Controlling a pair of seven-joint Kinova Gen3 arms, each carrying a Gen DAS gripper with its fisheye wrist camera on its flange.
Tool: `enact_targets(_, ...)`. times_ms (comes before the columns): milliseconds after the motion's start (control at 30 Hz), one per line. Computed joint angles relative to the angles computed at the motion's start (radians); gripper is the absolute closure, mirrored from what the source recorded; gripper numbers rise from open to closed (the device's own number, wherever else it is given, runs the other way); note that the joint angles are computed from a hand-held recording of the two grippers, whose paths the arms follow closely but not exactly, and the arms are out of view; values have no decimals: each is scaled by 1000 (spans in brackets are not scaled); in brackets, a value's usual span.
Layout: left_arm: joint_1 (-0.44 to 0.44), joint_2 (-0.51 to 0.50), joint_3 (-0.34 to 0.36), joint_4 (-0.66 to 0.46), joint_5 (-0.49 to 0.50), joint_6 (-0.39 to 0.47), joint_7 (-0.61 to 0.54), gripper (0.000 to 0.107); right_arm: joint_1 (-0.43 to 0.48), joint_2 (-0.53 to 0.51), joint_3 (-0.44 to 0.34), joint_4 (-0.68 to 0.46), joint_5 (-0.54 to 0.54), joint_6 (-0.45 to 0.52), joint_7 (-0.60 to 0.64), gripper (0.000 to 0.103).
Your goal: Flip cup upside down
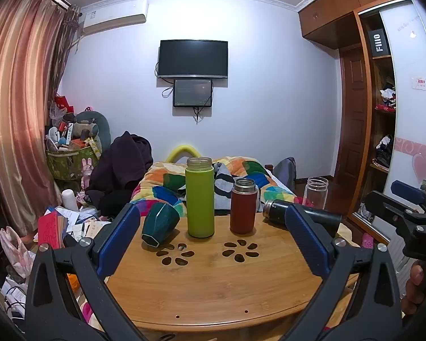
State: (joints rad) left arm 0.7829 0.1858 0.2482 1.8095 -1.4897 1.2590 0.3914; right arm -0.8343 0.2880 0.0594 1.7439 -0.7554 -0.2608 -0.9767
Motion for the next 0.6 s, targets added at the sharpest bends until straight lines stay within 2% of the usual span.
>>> enact_targets(600,3,2,0,1,-1,9,-1,4,1,1,-4,1,-4,-6,6,0)
